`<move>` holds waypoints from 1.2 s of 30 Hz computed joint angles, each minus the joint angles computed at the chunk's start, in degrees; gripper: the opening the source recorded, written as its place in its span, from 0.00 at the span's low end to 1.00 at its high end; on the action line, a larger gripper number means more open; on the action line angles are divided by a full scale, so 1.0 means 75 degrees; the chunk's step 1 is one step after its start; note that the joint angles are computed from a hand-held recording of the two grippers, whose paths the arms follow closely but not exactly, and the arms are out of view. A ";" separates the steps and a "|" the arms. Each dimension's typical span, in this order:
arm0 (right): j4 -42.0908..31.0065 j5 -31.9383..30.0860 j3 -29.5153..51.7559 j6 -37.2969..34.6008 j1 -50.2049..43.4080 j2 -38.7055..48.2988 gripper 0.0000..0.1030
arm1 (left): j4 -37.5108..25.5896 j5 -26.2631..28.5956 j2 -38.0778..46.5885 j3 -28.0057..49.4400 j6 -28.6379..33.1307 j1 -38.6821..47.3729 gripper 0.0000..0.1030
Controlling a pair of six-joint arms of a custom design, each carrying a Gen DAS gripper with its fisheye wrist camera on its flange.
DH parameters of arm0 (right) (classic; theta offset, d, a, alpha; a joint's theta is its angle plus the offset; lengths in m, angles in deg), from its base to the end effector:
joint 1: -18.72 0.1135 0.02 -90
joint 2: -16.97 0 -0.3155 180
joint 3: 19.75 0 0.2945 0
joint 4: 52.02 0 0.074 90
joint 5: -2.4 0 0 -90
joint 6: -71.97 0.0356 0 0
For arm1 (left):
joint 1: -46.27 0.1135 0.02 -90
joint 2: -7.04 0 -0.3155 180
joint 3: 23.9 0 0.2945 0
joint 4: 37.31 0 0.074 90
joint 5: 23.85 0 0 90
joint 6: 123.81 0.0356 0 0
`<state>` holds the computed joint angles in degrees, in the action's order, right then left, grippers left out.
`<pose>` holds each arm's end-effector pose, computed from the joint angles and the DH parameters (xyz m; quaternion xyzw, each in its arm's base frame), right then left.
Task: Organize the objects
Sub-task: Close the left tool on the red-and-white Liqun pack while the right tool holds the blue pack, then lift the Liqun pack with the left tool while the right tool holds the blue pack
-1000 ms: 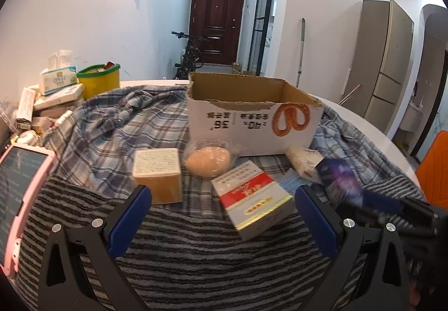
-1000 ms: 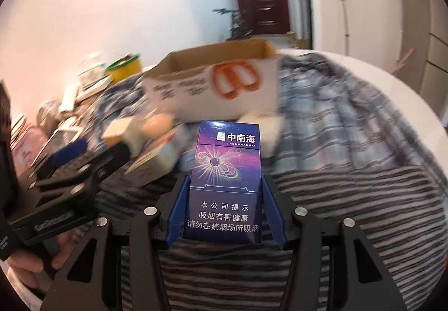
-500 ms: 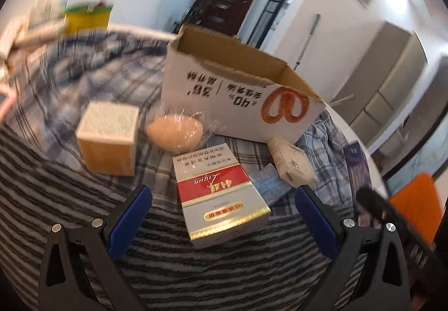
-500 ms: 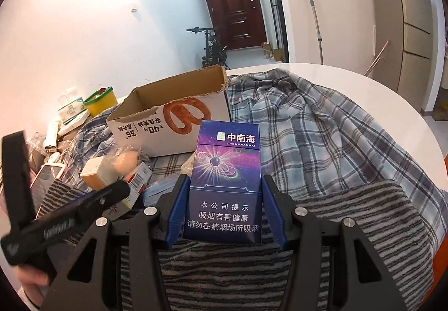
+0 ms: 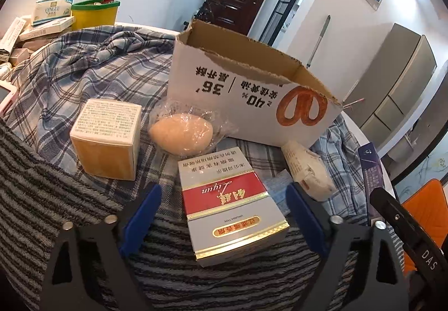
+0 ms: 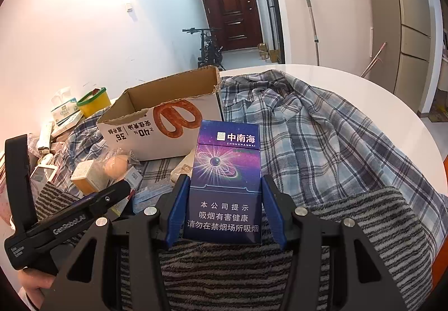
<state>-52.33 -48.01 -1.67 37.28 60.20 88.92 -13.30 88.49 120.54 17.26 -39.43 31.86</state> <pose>0.1313 0.0858 0.0934 0.2112 0.8763 0.0024 0.4331 0.2932 -0.0893 0.0423 0.1390 0.9089 -0.2390 0.3121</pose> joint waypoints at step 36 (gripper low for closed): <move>0.0299 0.0109 0.0050 0.0127 0.0340 0.0366 0.49 | -0.0455 -0.0338 -0.0704 -0.0654 0.2720 -0.0195 0.56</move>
<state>-50.09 -47.19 -1.29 38.23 62.75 91.66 -16.71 85.96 115.26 12.35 -19.03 30.39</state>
